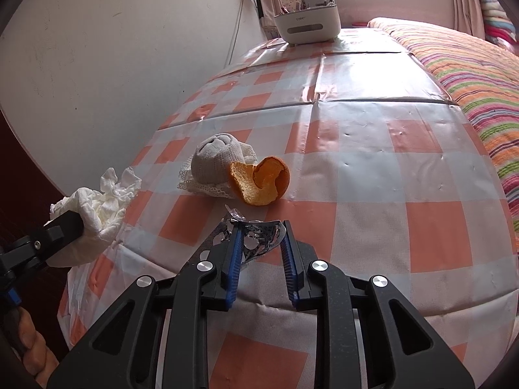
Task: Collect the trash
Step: 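Grasp the white tissue with the left gripper while the right grasps the blister pack, then carry both items over the cream bin and open both grippers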
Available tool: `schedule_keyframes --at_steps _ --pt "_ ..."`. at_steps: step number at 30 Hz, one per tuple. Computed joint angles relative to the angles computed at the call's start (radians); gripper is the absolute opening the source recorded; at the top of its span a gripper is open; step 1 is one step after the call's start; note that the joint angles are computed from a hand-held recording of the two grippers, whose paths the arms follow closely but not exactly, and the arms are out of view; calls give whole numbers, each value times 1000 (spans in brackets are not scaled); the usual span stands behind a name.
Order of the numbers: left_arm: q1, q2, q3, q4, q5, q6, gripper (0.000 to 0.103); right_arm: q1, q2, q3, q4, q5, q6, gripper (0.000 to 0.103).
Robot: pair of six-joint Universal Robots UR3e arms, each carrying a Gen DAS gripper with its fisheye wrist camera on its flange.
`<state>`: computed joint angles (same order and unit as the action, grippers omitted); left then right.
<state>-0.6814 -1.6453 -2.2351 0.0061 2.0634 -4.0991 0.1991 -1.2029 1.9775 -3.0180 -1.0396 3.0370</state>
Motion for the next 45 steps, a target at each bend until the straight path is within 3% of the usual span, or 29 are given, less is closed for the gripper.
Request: schedule_keyframes --at_steps 9,32,39,43,45 --pt "-70 -55 103 -43 55 32 19 -78 -106 114 -61 56 -14 13" --pt "-110 -143 237 -67 57 76 19 -270 -304 283 -63 199 -70 6" --pt "-134 -207 330 -80 45 103 19 -433 -474 379 58 306 -168 6" --pt "-156 -250 405 -95 36 121 19 -592 -656 448 235 398 -296 6" --pt "-170 -276 450 -104 34 133 19 -693 -775 475 398 451 -400 6"
